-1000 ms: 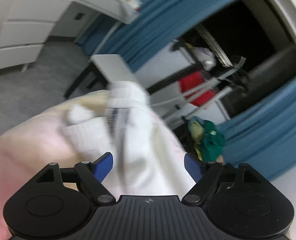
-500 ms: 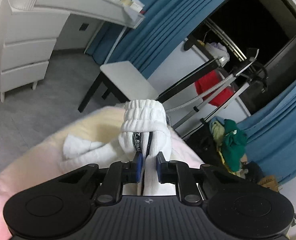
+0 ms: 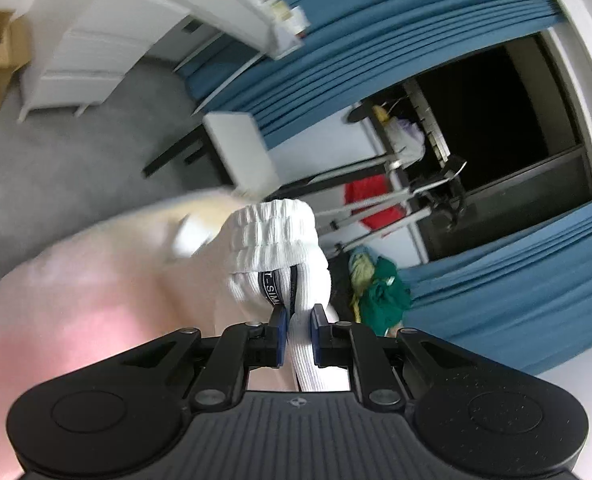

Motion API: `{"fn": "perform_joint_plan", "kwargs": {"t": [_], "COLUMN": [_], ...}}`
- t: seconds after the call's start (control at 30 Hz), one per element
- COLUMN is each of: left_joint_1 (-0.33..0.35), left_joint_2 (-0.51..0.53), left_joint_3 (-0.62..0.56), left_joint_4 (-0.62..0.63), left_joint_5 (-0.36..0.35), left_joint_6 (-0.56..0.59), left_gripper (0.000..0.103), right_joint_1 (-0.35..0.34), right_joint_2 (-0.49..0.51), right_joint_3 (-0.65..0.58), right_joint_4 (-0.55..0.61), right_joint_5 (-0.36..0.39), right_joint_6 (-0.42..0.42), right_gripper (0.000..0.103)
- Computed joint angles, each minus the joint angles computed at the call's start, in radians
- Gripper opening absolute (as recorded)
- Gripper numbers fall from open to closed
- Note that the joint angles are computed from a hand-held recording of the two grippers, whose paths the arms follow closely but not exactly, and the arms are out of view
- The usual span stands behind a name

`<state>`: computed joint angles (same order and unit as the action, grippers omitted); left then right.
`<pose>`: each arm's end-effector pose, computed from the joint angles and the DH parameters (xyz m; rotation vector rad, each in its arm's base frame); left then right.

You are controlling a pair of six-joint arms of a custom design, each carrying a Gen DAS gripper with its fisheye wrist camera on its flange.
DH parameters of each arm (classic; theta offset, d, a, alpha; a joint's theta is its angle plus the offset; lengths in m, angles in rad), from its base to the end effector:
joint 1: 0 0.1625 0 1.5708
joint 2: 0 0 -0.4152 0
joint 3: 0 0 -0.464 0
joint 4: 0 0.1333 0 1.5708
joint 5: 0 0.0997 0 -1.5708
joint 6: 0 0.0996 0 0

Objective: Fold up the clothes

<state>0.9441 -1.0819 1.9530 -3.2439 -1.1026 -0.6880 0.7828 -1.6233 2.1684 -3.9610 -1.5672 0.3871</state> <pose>-0.2233 -0.6124 0.1839 0.3564 -2.6964 1.3025 -0.2204 -0.4078 0.4595 -0.9541 -1.4399 2.2354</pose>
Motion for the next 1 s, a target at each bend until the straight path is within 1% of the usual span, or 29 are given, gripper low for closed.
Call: {"fn": "perform_joint_plan", "kwargs": {"t": [0.07,0.13,0.2,0.23,0.27,0.33,0.37,0.4,0.5,0.53,0.57,0.63,0.7,0.73,0.8,0.83,0.9,0.97,1.0], "left_joint_1": [-0.005,-0.001,0.016,0.026,0.037,0.053,0.059,0.064,0.041,0.03,0.019,0.008,-0.015,-0.024,-0.043,-0.043,-0.053,-0.042,-0.036], "left_joint_2": [-0.064,-0.115,-0.148,-0.157,-0.16,-0.168,-0.174,-0.18,-0.185,-0.187,-0.188,-0.204,-0.197,-0.2,-0.213,-0.213,-0.229,-0.242,-0.248], "left_joint_3": [0.102,0.183,0.236,0.26,0.273,0.293,0.301,0.308,0.3,0.297,0.295,0.304,0.307,0.315,0.329,0.327,0.33,0.334,0.336], "left_joint_4": [0.028,0.079,0.156,0.168,0.165,0.154,0.145,0.136,0.181,0.194,0.208,0.229,0.234,0.23,0.238,0.245,0.29,0.298,0.302], "left_joint_5": [0.009,0.018,0.026,0.027,0.026,0.019,0.013,0.007,0.042,0.055,0.068,0.084,0.114,0.125,0.153,0.16,0.204,0.202,0.2], "left_joint_6": [-0.053,-0.114,-0.2,-0.238,-0.256,-0.278,-0.282,-0.286,-0.265,-0.256,-0.247,-0.252,-0.278,-0.271,-0.264,-0.261,-0.272,-0.261,-0.256], "left_gripper": [0.013,0.013,0.013,0.012,0.012,0.012,0.012,0.012,0.012,0.012,0.012,0.012,0.012,0.012,0.01,0.001,0.0,0.0,0.0], "right_joint_1": [-0.007,-0.02,-0.032,-0.037,-0.038,-0.018,-0.007,0.003,0.031,0.044,0.065,0.091,0.112,0.111,0.077,0.058,0.006,-0.048,-0.069], "right_joint_2": [-0.039,-0.08,-0.103,-0.112,-0.113,-0.092,-0.082,-0.073,-0.043,-0.034,-0.025,-0.021,-0.019,-0.026,-0.048,-0.058,-0.081,-0.099,-0.107], "right_joint_3": [0.031,0.056,0.063,0.064,0.061,0.037,0.024,0.011,-0.034,-0.048,-0.059,-0.064,-0.069,-0.064,-0.038,-0.027,0.002,0.021,0.024], "right_joint_4": [0.057,0.151,0.239,0.281,0.306,0.314,0.304,0.291,0.256,0.229,0.182,0.109,0.047,0.035,0.06,0.076,0.167,0.279,0.338], "right_joint_5": [-0.061,-0.108,-0.133,-0.143,-0.148,-0.169,-0.148,-0.109,0.012,0.072,0.119,0.139,0.151,0.143,0.095,0.07,0.018,-0.03,-0.041], "right_joint_6": [0.029,0.084,0.126,0.145,0.148,0.101,0.08,0.063,0.014,-0.02,-0.073,-0.133,-0.183,-0.193,-0.2,-0.204,-0.178,-0.146,-0.12], "right_gripper": [0.008,0.008,0.008,0.008,0.008,0.008,0.008,0.008,0.008,0.008,0.008,0.008,0.008,0.008,0.008,0.008,0.008,0.008,0.008]}}
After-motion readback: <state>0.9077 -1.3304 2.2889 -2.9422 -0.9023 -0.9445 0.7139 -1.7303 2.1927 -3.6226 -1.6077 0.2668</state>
